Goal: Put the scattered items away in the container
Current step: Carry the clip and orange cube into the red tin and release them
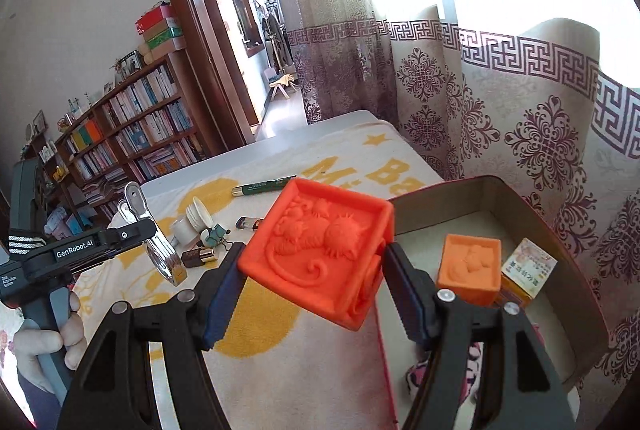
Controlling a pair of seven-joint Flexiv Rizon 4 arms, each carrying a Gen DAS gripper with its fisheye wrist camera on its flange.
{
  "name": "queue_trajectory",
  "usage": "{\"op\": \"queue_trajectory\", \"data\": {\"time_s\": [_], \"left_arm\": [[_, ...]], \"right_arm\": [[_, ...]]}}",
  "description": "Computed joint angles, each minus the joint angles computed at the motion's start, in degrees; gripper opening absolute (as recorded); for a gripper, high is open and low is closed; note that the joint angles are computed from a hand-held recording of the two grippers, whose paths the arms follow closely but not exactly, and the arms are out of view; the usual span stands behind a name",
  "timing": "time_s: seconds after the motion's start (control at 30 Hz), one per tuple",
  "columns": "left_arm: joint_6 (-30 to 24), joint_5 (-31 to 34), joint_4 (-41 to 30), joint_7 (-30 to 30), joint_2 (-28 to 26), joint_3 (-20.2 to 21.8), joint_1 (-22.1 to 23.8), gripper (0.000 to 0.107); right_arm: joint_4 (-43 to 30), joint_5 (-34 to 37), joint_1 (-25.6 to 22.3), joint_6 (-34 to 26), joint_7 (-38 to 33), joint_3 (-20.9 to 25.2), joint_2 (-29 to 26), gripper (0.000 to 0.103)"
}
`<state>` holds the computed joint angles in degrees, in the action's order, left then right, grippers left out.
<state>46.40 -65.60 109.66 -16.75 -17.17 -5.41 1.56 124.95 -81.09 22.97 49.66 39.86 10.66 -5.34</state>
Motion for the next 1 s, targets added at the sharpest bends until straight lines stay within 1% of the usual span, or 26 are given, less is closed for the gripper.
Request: {"op": "queue_trajectory", "data": {"time_s": [0.17,0.37,0.5,0.67,0.77,0.83,0.87,0.9,0.97,1.0], "left_arm": [[-1.41,-0.27,2.12,1.1,3.35,-0.55,-2.4,0.038],[-1.26,0.06,4.02,1.73,6.2,-0.95,-6.74,0.038],[-0.29,0.63,5.21,2.03,7.49,-1.42,-9.83,0.038],[1.16,2.49,5.79,1.03,7.64,-2.18,-13.08,0.038],[1.96,4.67,5.51,-0.26,6.95,-2.69,-14.53,0.038],[1.55,7.01,4.99,-2.21,6.21,-2.9,-15.06,0.038],[1.07,8.32,4.63,-3.67,5.79,-2.96,-15.2,0.047],[0.5,9.15,4.35,-4.86,5.44,-3.04,-15.2,0.063],[1.07,7.86,4.79,-5.22,5.36,-3.47,-15.3,0.081],[2.08,6.56,5.22,-4.56,5.58,-3.68,-15.46,0.081]], "right_arm": [[5.52,2.06,-0.71,-2.86,1.89,1.82,5.66,0.072],[10.48,2.84,-2.26,-2.56,3.4,3.16,10.35,0.072],[13.36,1.76,-3.62,-0.68,5.05,3.36,12.81,0.072],[15.97,-0.9,-5.49,3.0,7.57,2.81,14.81,0.072],[16.83,-2.96,-6.59,5.27,9.12,2.24,15.28,0.073],[17.19,-4.54,-7.29,6.79,10.15,1.75,15.42,0.073],[17.3,-5.47,-7.72,7.93,10.54,1.31,15.4,0.073],[17.41,-6.5,-8.15,9.17,11.1,0.88,15.35,0.074],[17.65,-8.41,-9.02,11.39,12.73,0.09,15.26,0.075],[17.79,-9.71,-9.48,12.24,13.87,-0.26,15.33,0.075]]}}
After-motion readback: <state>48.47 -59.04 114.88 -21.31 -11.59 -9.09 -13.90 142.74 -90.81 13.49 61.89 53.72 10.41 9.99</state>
